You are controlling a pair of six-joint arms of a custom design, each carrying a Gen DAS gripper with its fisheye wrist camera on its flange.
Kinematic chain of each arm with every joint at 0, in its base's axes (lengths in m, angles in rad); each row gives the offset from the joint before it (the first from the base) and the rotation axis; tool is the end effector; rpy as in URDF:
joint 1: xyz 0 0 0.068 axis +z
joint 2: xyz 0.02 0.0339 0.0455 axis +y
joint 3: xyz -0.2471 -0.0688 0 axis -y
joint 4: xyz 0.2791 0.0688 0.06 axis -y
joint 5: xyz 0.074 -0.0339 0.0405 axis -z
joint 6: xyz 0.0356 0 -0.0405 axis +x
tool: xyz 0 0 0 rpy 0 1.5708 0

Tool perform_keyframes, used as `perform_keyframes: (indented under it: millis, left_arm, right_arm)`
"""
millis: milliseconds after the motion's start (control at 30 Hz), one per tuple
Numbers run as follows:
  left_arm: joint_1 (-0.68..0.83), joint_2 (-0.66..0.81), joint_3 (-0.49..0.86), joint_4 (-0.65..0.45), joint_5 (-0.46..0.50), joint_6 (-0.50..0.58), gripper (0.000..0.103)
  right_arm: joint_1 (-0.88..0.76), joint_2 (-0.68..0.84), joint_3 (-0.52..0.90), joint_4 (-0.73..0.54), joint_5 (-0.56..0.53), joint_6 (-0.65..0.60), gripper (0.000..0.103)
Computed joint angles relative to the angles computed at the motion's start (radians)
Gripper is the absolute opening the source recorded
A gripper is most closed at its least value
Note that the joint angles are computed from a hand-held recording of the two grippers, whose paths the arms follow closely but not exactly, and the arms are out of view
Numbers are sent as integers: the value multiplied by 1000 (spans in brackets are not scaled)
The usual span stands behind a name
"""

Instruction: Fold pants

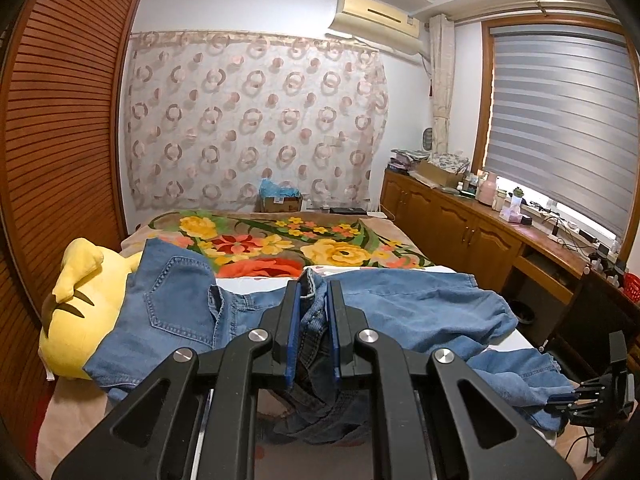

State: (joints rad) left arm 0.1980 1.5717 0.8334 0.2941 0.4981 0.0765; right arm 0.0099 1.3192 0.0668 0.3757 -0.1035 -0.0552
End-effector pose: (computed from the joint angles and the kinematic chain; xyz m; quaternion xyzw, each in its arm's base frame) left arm 0.3584 0.0546 0.1719 0.0816 0.8259 -0.1356 0.5411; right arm 0.1728 0.0054 0.0224 -0.0481 0.9381 0.0409 0.3407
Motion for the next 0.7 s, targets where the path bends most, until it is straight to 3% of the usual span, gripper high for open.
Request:
perform_keyframes:
  millis: [33,67,167,333,400,467,533,600,700]
  left_arm:
    - [0,-1,-1,0,1,1,14]
    - [0,1,0,1,0,1,14]
    - [10,-5,-13,4,14,8,14]
    - [18,-12,-25,8,24,11,14]
    - [18,-12,-27,10,24,11,14]
    - [22,-26,-42,8,30,14,14]
    - [23,-41,-57,3,32,17,14]
    - [17,-57,-70,-3,27,20,14]
    - [15,-67,-79,-5,23,21,14]
  right_arm:
    - [-2,-24,-13,-11,-5,0,4]
    - [-6,-37,-3,-37,-11,-7,0]
    - [-7,-89,3,-83,6,-9,0]
    - [-139,-425,-53,-288,-69,-91,0]
    - [-163,-460,-56,-316,-75,-97,0]
    - [-177,-407,-51,-274,-67,-99,8]
    - [-188,-264,-39,-158,-80,-103,34]
    - [-193,-134,-22,-60,-80,-103,42]
    - [-223,-21,7,-2,-100,-128,44]
